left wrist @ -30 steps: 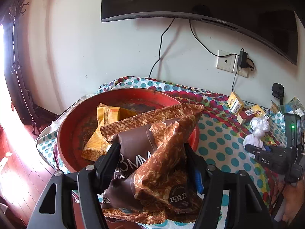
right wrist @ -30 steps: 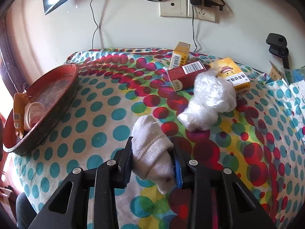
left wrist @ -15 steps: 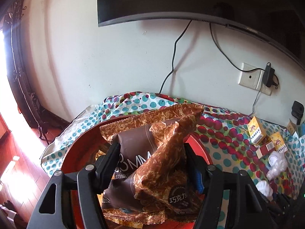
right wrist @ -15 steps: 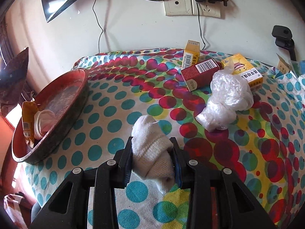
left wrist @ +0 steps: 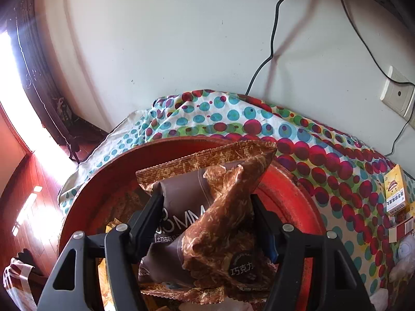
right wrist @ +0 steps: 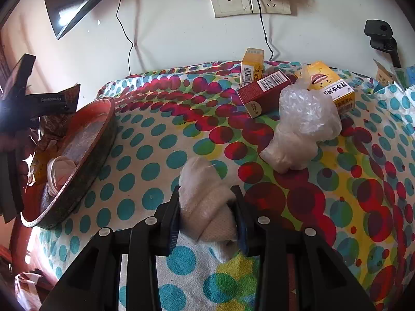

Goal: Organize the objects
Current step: 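Carry the brown chocolate bag into the red tray and open the left gripper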

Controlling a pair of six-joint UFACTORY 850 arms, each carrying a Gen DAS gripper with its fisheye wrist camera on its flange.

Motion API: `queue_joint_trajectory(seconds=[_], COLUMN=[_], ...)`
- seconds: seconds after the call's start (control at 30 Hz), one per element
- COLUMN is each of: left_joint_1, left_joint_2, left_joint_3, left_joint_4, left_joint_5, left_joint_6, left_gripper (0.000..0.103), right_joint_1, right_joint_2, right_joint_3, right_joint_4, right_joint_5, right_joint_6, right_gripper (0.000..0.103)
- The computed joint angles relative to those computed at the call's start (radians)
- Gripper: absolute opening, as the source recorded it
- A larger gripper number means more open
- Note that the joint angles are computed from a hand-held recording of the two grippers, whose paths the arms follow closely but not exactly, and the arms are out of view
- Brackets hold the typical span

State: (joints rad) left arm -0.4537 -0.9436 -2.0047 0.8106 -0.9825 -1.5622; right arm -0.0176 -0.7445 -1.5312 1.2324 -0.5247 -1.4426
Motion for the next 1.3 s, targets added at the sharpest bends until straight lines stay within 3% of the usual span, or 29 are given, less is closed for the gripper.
queue_joint_trajectory(seconds=[0.27, 0.4, 0.6, 0.73, 0.83, 1.07, 1.3], left_joint_1=[0.061, 0.078, 0.048, 0.025, 0.000, -0.075, -0.160], left_joint_2=[-0.062, -0.015, 0.013, 0.042, 0.091, 0.202, 0.383], left_joint_3=[-0.041, 0.036, 0.083, 0.122, 0.184, 0.309, 0.558], left_joint_4=[-0.095, -0.131, -0.074, -0.004, 0.082, 0.170, 0.218], left_joint_5=[-0.031, 0.048, 0.111, 0.090, 0.086, 0.034, 0.085], left_joint_6=[0.044, -0.021, -0.062, -0.124, -0.191, -0.263, -0.435], left_gripper=[0.068, 0.069, 0.072, 0.072, 0.087, 0.087, 0.087], right_joint_1=[0.004, 0.007, 0.008, 0.009, 0.015, 0.025, 0.030], right_joint_2=[0.000, 0.003, 0.003, 0.004, 0.008, 0.015, 0.017], right_joint_3=[0.003, 0.005, 0.006, 0.007, 0.012, 0.019, 0.022], right_joint_4=[0.003, -0.001, -0.002, -0.003, -0.007, -0.024, -0.027], right_joint_5=[0.000, 0.005, 0.007, 0.010, 0.028, 0.062, 0.076], right_joint_6=[-0.002, -0.004, -0.003, -0.005, -0.009, -0.017, -0.020], right_gripper=[0.035, 0.037, 0.037, 0.037, 0.037, 0.039, 0.039])
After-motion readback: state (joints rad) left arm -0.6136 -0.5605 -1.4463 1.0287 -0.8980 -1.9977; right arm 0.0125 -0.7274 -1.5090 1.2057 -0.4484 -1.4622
